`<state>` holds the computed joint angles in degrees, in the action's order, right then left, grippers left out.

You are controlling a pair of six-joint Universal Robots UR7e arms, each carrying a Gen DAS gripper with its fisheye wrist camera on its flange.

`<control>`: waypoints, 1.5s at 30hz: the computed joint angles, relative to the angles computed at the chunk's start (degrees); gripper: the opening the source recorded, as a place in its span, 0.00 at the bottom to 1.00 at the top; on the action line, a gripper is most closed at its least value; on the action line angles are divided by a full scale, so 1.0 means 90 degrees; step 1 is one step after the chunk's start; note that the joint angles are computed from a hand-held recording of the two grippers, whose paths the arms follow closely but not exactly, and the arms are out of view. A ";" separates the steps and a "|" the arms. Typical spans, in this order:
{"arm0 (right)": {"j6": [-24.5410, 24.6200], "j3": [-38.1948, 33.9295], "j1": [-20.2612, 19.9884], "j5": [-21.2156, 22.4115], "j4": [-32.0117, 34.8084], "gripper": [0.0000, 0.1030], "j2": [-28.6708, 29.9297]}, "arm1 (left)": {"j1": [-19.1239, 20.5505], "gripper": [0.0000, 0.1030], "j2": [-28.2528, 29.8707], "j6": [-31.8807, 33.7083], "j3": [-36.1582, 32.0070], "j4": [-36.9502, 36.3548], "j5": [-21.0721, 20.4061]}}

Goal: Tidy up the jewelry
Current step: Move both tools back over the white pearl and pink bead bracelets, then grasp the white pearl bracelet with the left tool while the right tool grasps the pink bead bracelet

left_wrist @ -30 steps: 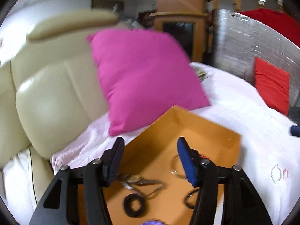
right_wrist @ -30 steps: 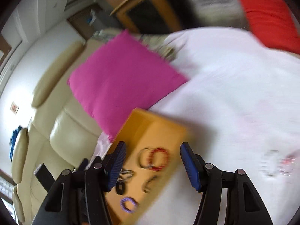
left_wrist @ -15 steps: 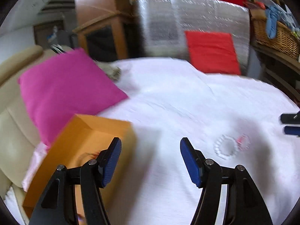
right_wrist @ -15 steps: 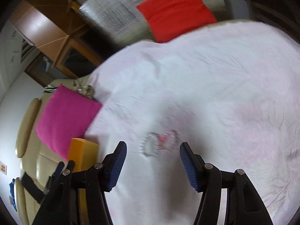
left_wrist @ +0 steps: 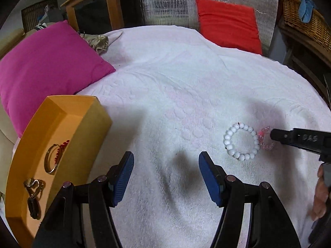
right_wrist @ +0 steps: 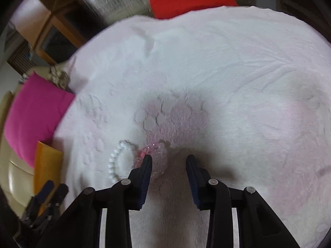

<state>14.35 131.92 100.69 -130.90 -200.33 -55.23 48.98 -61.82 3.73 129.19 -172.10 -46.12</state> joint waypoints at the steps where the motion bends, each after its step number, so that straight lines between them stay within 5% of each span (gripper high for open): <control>1: -0.0139 -0.0135 0.0123 -0.0359 0.0014 0.28 0.0157 | -0.0013 0.64 0.0044 -0.0020 -0.0006 -0.0023 0.0004; 2: -0.0230 -0.0239 0.0209 -0.0691 0.0103 0.12 0.0277 | -0.0024 0.64 0.0060 -0.0027 -0.0016 -0.0022 0.0006; 3: -0.0334 -0.0274 0.0260 -0.0847 0.0105 0.09 0.0340 | -0.0037 0.64 0.0095 -0.0017 -0.0027 -0.0058 -0.0011; 9: -0.0205 0.0089 0.0460 -0.1348 0.0161 0.08 -0.0032 | -0.0171 0.64 0.0312 0.0314 -0.0003 -0.0400 -0.0287; 18: 0.0102 0.1221 -0.0216 -0.0313 -0.0370 0.08 -0.1271 | -0.0245 0.70 0.0660 0.0404 -0.0178 -0.0282 -0.1423; 24: 0.0101 0.1494 -0.0695 0.0480 -0.0532 0.08 -0.1501 | -0.0174 0.70 0.0923 0.0268 -0.0362 -0.0071 -0.2023; 25: 0.0056 0.1510 -0.0731 0.0533 -0.0576 0.08 -0.1506 | -0.0139 0.67 0.0945 0.0243 -0.0409 0.0045 -0.2089; 27: 0.0006 0.1516 -0.0725 0.0508 -0.0578 0.08 -0.1493 | -0.0101 0.31 0.1040 0.0183 -0.0532 0.0333 -0.2162; 28: -0.0012 0.1515 -0.0738 0.0516 -0.0582 0.08 -0.1484 | -0.0095 0.26 0.1094 0.0171 -0.0569 0.0431 -0.2153; 38: -0.0074 0.1554 -0.0810 0.0611 -0.0630 0.08 -0.1513 | 0.0083 0.24 0.1389 0.0322 -0.0872 0.0351 -0.2258; 41: -0.0249 0.1558 -0.0745 0.0715 -0.1035 0.08 -0.1391 | 0.0064 0.09 0.1381 0.0313 -0.0837 0.0303 -0.2279; 45: -0.0740 0.1618 -0.0553 0.0962 -0.1875 0.08 -0.1256 | 0.0106 0.09 0.1174 0.0173 -0.0770 0.0328 -0.2504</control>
<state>7.69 146.49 95.71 -122.24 -217.20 -66.54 49.93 -51.26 5.29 122.26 -169.15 -68.65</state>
